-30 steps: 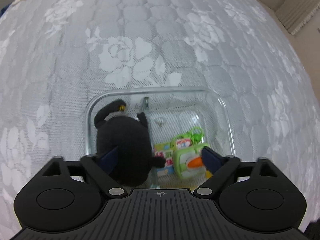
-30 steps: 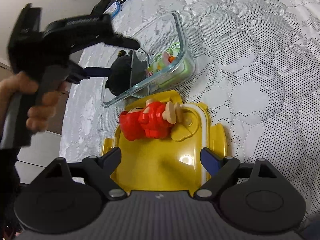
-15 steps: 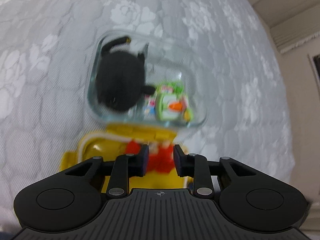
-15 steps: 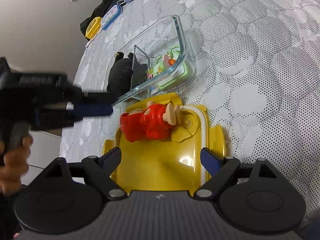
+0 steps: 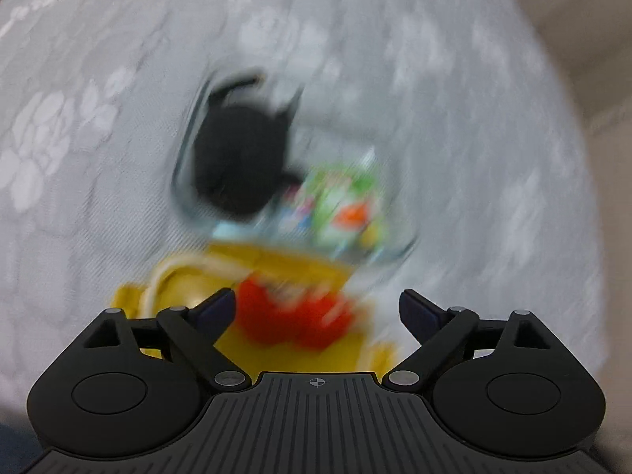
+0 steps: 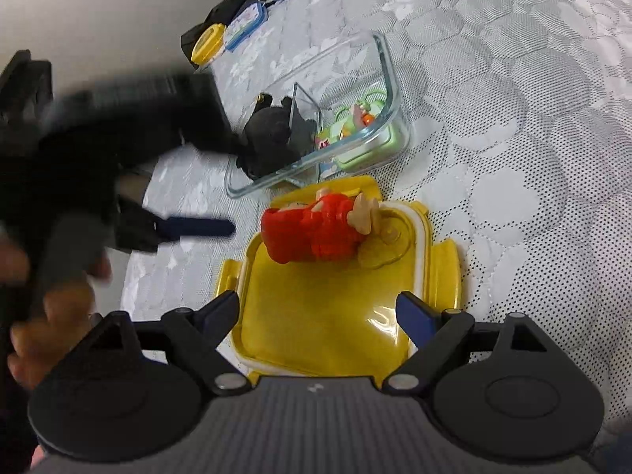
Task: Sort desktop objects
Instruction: 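Open the left gripper and lift it away from the container, then move the right gripper down into the glass container beside the plush cat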
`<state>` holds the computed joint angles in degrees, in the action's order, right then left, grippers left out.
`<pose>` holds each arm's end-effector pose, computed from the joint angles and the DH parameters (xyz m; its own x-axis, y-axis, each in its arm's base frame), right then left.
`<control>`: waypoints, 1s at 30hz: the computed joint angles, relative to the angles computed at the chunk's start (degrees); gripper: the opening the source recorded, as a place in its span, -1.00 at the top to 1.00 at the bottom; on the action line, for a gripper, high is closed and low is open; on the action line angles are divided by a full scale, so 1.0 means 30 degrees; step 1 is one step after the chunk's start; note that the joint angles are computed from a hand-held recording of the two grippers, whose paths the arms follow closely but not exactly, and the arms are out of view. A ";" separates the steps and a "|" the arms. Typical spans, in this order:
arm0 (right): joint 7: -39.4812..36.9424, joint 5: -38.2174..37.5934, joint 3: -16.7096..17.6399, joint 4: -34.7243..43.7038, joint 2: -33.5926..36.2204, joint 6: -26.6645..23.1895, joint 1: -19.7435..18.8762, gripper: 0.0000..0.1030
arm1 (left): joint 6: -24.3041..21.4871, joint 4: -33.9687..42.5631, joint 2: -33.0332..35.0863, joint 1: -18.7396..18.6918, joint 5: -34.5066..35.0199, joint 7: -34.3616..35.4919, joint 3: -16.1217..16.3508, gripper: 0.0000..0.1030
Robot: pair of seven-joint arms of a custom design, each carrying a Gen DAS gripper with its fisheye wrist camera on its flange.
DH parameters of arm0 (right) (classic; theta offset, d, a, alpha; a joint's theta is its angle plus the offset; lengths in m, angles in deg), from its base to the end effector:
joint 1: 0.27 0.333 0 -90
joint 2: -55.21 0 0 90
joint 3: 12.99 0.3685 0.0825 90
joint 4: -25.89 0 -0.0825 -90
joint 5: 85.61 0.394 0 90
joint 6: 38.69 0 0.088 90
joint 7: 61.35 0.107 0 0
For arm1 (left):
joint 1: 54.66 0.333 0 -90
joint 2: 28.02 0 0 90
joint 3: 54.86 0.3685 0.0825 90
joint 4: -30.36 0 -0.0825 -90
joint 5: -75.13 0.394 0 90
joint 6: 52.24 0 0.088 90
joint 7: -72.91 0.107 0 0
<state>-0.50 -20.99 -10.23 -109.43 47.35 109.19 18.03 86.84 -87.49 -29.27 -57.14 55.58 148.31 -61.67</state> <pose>0.4795 0.1682 0.4576 0.1139 -0.7611 -0.6385 -0.9381 0.1293 -0.3215 0.5781 -0.0963 0.5354 0.2311 -0.8982 0.3739 -0.9043 -0.3401 -0.2580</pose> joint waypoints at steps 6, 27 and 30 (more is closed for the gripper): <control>0.0440 0.0882 -0.0220 -0.0090 0.0041 -0.0002 -0.0185 -0.71 | -0.0992 0.3019 0.2049 -0.0240 0.2728 0.0978 -0.0394 0.00; 0.2736 0.0300 -0.0067 -0.0175 0.0460 0.1690 -0.0433 -0.72 | -0.0612 -0.3399 -0.1148 0.0439 -0.3486 -0.2986 0.0641 -0.84; 0.2834 0.0283 -0.0070 -0.0328 0.0349 0.1922 -0.0401 -0.72 | 0.1438 -0.2922 -0.1291 0.0319 -0.0976 -0.2473 0.0378 -0.84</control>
